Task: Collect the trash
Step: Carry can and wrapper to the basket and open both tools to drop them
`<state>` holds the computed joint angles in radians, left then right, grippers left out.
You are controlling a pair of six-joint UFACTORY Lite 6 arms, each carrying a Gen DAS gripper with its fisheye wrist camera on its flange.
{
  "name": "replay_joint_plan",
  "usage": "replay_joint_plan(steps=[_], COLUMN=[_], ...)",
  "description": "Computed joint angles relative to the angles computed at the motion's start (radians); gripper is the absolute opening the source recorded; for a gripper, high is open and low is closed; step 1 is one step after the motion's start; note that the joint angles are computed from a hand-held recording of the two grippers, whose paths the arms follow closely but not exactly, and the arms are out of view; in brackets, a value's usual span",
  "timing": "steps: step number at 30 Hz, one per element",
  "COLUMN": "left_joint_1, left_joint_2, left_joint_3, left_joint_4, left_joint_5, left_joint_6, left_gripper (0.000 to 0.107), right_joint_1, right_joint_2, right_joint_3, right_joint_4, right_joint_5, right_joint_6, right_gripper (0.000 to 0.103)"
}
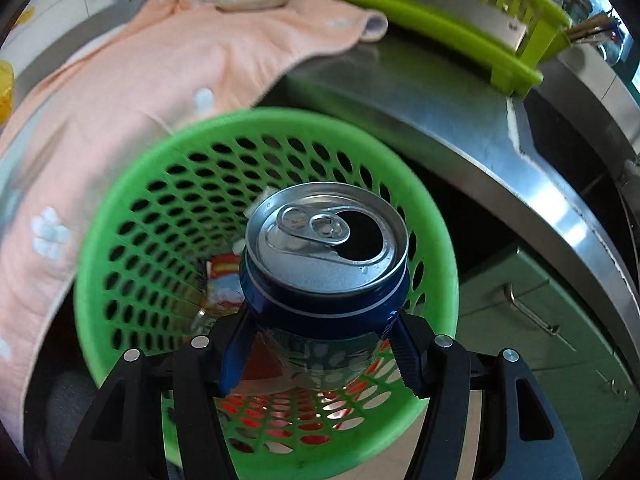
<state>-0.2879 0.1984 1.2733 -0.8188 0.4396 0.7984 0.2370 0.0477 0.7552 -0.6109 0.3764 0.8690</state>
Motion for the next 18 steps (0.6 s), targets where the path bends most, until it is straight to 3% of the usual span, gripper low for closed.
replay_joint_plan(steps=[8,18], left_joint_1=[-0.172,-0.289], left_joint_2=[0.138,0.332], left_joint_3=[0.077,0.234], left_joint_4=[0.095,0.270], left_joint_5=[-0.042,-0.042], left_joint_6=[-0.127,-0.330], left_gripper=[0.034,0.035], right_joint_1=[-0.074,-0.121], right_joint_2=[0.051,-0.101], right_joint_3=[0.004,-0.073], right_joint_4=[0.037,0.144], right_joint_5=[-0.059,-0.069], right_joint_6=[-0.062,-0.169], right_gripper=[0.061,0.069])
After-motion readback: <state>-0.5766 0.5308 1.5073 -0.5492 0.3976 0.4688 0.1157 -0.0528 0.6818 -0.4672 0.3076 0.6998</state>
